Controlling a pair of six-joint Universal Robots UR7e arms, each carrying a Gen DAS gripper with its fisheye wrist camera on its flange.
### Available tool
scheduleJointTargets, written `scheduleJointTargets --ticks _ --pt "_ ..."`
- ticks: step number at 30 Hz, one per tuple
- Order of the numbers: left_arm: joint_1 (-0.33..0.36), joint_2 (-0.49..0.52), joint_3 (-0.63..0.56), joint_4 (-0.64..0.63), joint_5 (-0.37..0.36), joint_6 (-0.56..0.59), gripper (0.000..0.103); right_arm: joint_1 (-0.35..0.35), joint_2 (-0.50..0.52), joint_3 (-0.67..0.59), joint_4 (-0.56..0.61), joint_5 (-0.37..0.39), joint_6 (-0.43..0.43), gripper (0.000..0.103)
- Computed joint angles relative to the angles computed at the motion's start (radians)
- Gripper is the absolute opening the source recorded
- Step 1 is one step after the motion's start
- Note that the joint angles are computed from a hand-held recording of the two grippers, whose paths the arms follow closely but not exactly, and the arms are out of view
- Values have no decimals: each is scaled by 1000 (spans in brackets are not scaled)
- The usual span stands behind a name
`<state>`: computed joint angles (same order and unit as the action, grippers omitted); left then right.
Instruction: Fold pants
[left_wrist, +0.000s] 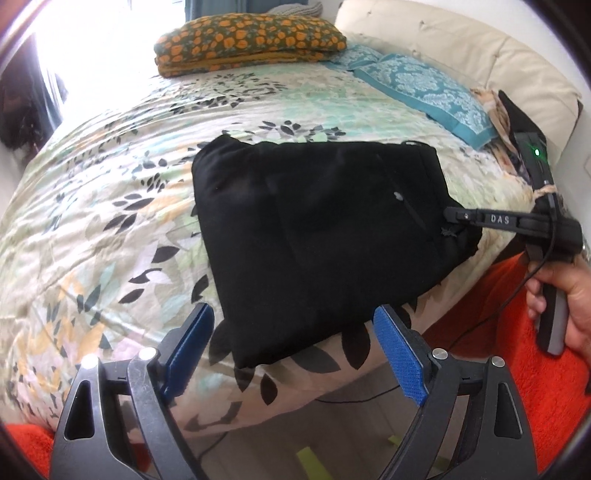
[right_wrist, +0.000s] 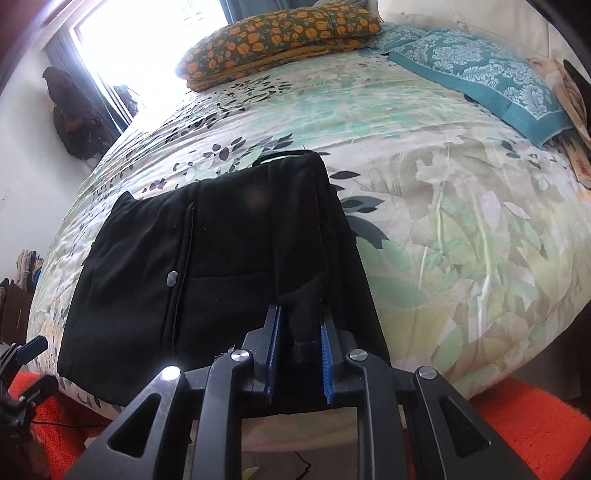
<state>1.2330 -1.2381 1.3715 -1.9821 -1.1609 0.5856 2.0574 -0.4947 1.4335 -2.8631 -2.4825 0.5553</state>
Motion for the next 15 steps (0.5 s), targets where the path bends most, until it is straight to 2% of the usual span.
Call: scheduleJointTargets --ticks 1,3,4,6,8,9,10,11,13,14,15 --pt "-2 -3 10 5 15 4 89 -8 -8 10 -6 23 11 28" --pt "-3 -12 21 8 28 9 89 -17 -38 66 -110 59 38 50" --pt "-2 -18 23 4 23 13 89 -12 -51 97 -176 45 53 60" --pt "-2 -25 23 -18 13 14 89 18 -59 130 -305 -46 55 60" --pt "-4 -23 24 -48 1 10 90 46 -61 121 -370 -93 2 60" --pt "-5 -19 24 -56 -8 8 90 55 -57 105 -413 -69 -58 60" --pt "-7 -12 23 -55 -9 7 90 58 -55 88 -447 -6 -114 60" --pt "-11 -5 26 -56 -5 9 90 52 -56 74 -451 89 -144 60" --pt "-17 5 48 -82 -4 32 90 30 -42 21 -370 252 -146 60" --pt "-19 10 65 -97 6 48 92 17 -27 -5 -325 304 -139 60" --pt "-23 15 87 -121 30 63 98 3 -11 -26 -281 323 -119 60"
